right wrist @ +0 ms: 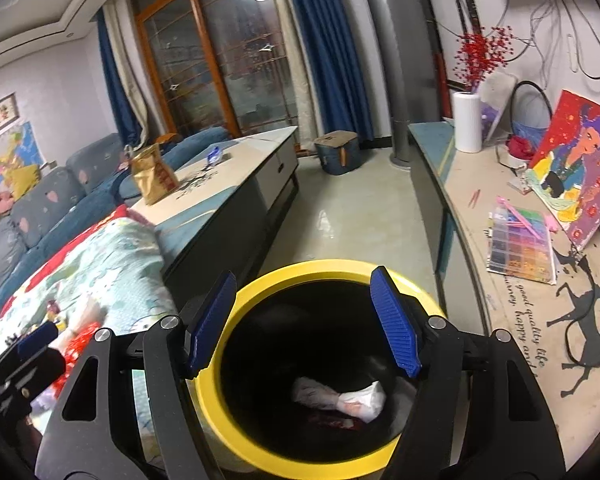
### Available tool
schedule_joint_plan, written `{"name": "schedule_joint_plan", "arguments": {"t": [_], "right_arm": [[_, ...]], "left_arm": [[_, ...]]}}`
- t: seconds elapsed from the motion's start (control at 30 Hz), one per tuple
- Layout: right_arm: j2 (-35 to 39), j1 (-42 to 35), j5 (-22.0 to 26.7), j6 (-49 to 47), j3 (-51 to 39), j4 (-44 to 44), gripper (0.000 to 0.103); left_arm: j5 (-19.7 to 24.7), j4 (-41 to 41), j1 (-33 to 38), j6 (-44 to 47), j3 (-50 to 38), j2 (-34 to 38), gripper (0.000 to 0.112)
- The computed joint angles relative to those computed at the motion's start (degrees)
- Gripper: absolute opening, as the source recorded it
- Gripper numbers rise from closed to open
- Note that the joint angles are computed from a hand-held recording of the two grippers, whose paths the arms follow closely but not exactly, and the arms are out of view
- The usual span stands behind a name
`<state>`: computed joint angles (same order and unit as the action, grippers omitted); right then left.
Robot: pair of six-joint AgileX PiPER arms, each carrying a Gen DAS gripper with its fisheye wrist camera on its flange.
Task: Collect trash
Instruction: 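Open both tools to drop the bags into the yellow bin, then move both open tools back over the trash on the bed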
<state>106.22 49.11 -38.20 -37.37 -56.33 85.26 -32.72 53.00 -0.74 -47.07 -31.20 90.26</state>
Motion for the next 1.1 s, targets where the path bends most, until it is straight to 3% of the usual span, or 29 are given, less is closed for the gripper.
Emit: {"name": "schedule_joint_plan", "arguments": {"t": [0.47,1.1], "right_arm": [[3.75,5.95,3.70,-10.22,-8.98,3.53,0.062],[8.93,12.40,9.49,-26.23,-19.97,9.77,0.064]], "left_arm": [[-3.25,4.60,13.87,-0.69,5.69,-7.63,0.095],[-7.23,14.80,30.19,-7.21,5.26,-9.34,0.095]]}}
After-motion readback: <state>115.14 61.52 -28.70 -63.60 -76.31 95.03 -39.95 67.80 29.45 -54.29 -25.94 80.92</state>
